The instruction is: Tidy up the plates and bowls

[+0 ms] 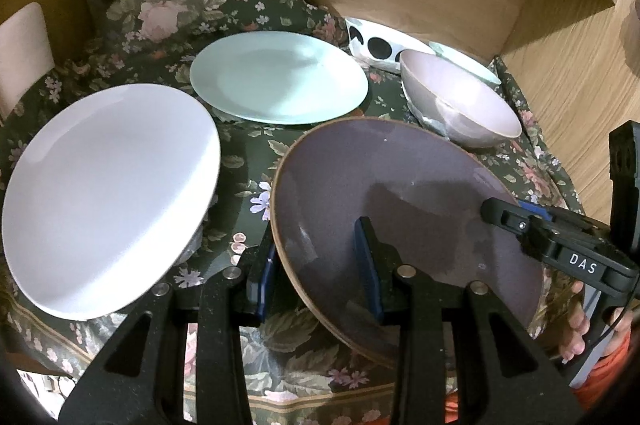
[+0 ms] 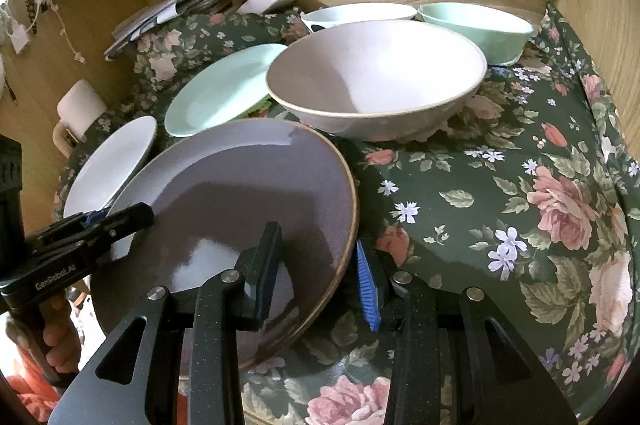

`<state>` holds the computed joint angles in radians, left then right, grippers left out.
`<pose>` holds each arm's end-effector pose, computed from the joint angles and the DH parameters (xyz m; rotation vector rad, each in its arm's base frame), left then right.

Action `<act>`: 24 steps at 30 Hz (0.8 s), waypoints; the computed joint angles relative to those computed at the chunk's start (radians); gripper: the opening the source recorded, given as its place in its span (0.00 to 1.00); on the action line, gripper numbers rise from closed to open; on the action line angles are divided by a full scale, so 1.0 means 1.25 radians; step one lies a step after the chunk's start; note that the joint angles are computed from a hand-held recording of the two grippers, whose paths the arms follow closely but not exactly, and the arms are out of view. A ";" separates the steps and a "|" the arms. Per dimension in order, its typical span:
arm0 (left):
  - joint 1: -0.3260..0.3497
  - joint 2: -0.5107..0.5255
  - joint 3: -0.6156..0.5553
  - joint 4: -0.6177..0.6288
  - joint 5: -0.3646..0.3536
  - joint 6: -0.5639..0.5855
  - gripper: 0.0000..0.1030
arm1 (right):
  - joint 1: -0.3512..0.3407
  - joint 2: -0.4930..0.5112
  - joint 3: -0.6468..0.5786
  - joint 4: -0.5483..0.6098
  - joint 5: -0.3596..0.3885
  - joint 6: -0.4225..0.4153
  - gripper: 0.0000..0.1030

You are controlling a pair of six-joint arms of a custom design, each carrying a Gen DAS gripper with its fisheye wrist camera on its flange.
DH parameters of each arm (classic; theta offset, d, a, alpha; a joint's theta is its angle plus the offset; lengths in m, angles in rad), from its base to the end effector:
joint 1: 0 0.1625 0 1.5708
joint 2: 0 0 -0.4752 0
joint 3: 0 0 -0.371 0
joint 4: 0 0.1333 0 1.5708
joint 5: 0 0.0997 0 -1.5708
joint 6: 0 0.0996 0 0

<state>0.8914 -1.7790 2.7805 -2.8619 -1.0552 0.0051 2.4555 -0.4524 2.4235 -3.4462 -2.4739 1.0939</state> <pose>0.0024 -0.2874 0.2604 0.8043 2.5652 -0.6040 0.3260 -0.1957 -0.0424 -0.1964 -2.4081 0.9153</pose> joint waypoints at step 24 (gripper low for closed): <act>-0.010 -0.007 0.004 -0.041 0.043 0.044 0.42 | 0.038 -0.060 -0.041 0.199 -0.056 0.052 0.40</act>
